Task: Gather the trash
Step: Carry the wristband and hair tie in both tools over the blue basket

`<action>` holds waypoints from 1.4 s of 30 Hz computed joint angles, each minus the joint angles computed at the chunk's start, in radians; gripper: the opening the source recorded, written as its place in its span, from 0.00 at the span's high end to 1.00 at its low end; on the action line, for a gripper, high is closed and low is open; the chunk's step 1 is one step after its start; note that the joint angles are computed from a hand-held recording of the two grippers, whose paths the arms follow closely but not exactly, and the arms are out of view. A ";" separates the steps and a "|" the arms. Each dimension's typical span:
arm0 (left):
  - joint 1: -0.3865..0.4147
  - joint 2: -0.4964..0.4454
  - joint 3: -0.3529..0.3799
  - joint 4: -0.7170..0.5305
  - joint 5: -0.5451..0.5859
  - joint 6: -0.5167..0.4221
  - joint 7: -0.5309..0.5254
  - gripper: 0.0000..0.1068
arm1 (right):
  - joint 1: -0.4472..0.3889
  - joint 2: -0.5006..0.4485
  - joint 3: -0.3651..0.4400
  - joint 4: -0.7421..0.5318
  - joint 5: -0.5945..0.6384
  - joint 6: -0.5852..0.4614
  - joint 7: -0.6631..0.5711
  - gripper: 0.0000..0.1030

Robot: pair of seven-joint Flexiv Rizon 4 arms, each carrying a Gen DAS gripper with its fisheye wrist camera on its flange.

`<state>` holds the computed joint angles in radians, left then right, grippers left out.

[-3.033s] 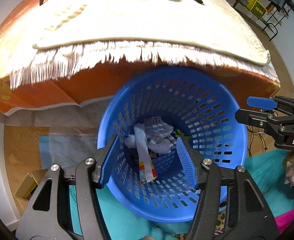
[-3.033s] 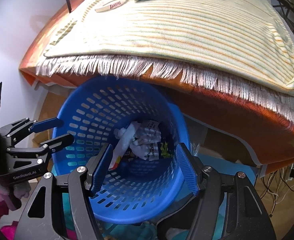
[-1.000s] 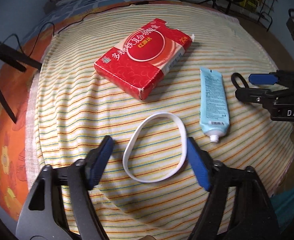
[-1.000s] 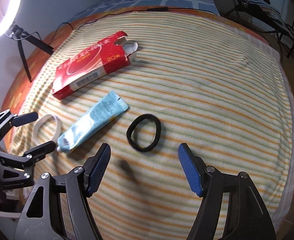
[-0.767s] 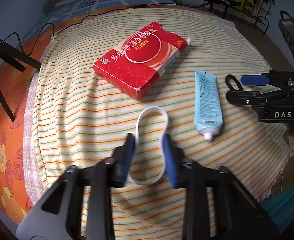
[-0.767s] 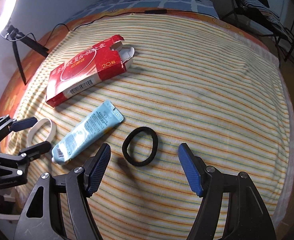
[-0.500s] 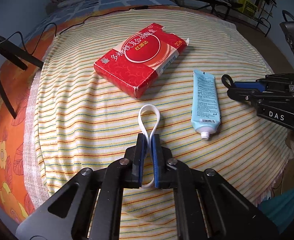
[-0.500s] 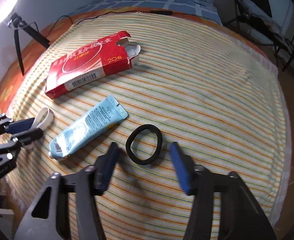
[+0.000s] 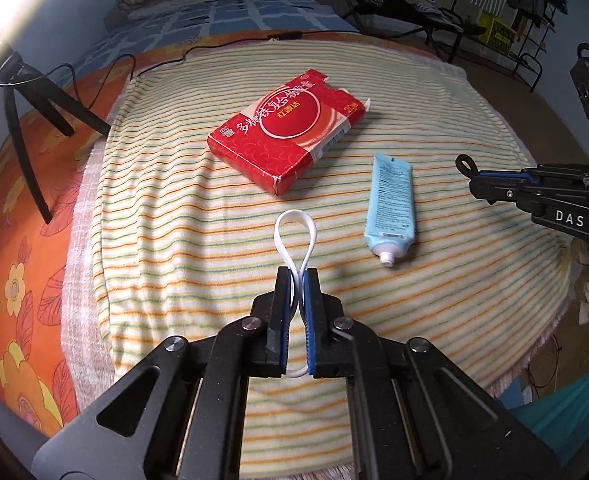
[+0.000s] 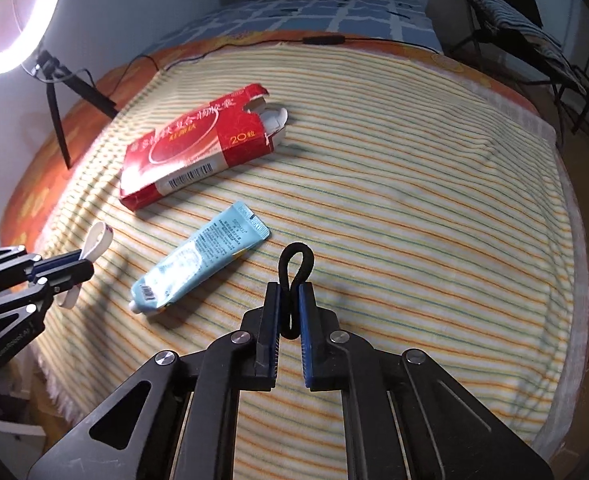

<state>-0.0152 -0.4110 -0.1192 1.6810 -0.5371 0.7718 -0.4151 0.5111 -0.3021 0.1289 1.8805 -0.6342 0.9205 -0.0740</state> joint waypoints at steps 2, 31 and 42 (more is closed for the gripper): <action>0.006 0.016 0.000 0.014 -0.011 -0.005 0.009 0.96 | 0.006 0.014 0.003 0.008 -0.011 0.000 0.013 0.93; 0.048 0.319 0.144 0.324 -0.104 -0.215 0.186 0.96 | 0.167 0.081 0.118 0.022 -0.103 -0.062 0.179 0.93; 0.066 0.346 0.173 0.390 -0.027 -0.251 0.174 0.96 | 0.230 0.048 0.126 0.030 -0.089 -0.040 0.241 0.93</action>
<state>0.0505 -0.0650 0.0539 2.0707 -0.5642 0.5208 -0.2413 0.7408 -0.2537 0.2550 1.9105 -0.7232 0.8803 0.1669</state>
